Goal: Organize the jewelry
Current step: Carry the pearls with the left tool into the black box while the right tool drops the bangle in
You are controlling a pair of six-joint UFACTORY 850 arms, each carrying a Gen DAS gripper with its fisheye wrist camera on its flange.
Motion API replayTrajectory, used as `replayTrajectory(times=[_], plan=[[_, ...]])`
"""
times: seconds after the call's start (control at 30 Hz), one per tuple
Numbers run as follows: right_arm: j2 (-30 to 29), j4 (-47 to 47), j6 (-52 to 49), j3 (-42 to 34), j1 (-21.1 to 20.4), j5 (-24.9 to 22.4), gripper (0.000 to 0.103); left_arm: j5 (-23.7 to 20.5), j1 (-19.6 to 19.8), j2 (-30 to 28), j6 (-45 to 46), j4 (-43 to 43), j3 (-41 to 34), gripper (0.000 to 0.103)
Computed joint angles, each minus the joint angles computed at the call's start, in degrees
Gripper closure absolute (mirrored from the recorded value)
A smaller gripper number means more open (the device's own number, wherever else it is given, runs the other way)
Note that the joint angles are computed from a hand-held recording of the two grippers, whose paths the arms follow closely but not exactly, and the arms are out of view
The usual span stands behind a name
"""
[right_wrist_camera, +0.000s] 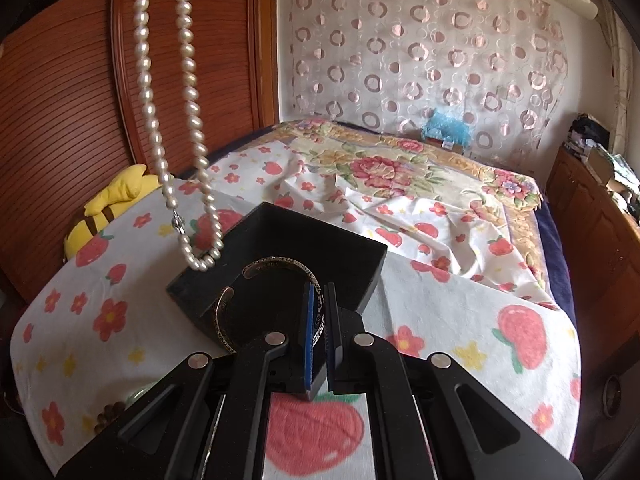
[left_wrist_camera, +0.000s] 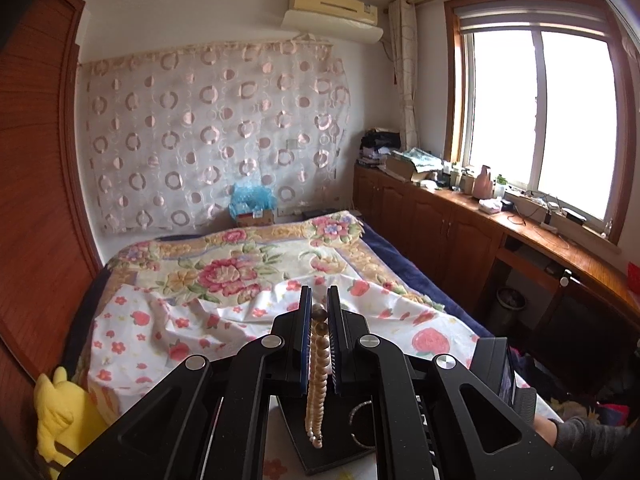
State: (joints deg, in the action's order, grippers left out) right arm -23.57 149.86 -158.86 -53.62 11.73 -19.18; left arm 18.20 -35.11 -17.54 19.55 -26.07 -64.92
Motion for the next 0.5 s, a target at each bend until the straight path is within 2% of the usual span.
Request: replayTrajectory(times=[0.2,0.5], plan=[[-2.89,-7.89,6.93,-2.53,-0.04,0.26,0.091,-2.67,1.27,-4.27,-3.97,3.35,-2.33,0.096],[-1.34,-0.33,0.08,-0.52,-0.46,-0.52,0.091,-5.90,2.47,-8.93,-6.94,6.31,-5.37,0.096]])
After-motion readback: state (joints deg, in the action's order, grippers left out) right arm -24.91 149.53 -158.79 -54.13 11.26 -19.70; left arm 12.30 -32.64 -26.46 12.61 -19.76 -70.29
